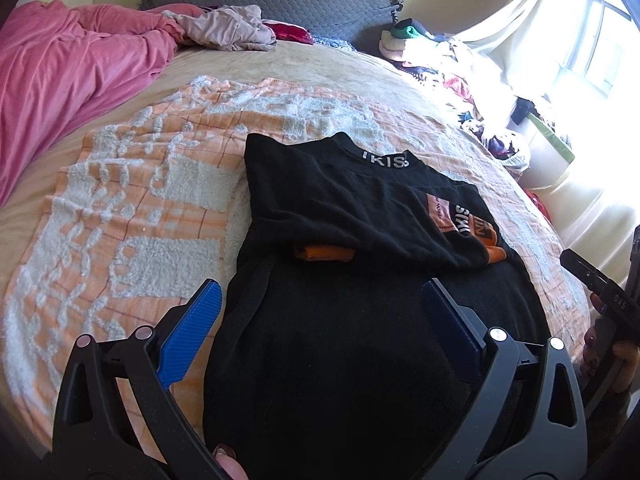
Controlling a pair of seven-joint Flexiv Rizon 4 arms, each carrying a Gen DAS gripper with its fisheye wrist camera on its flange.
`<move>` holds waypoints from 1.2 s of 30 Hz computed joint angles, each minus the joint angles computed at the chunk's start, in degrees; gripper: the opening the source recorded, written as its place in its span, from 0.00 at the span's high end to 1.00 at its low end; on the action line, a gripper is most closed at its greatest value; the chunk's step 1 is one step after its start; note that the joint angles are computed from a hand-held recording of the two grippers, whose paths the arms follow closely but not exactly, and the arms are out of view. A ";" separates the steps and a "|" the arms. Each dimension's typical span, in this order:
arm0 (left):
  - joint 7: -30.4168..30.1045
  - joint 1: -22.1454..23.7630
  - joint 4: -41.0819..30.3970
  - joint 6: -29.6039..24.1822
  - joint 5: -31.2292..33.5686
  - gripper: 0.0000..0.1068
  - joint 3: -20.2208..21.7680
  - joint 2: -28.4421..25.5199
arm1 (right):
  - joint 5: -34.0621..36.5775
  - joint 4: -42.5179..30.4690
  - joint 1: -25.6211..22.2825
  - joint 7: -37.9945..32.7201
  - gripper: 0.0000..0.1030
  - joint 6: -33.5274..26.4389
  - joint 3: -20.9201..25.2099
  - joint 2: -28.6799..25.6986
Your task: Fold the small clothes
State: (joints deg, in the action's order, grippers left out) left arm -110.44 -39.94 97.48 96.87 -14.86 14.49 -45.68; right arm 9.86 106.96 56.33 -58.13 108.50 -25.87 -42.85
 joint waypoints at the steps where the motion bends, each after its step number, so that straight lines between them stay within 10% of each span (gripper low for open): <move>1: -0.10 -0.12 0.25 -0.02 0.00 0.13 0.06 0.09 | 0.26 0.33 0.33 0.06 0.05 0.01 -0.23 0.02; 36: -10.74 -5.89 7.56 -6.41 9.19 0.13 6.94 2.96 | -1.14 13.06 3.47 0.95 0.05 -2.23 0.48 4.64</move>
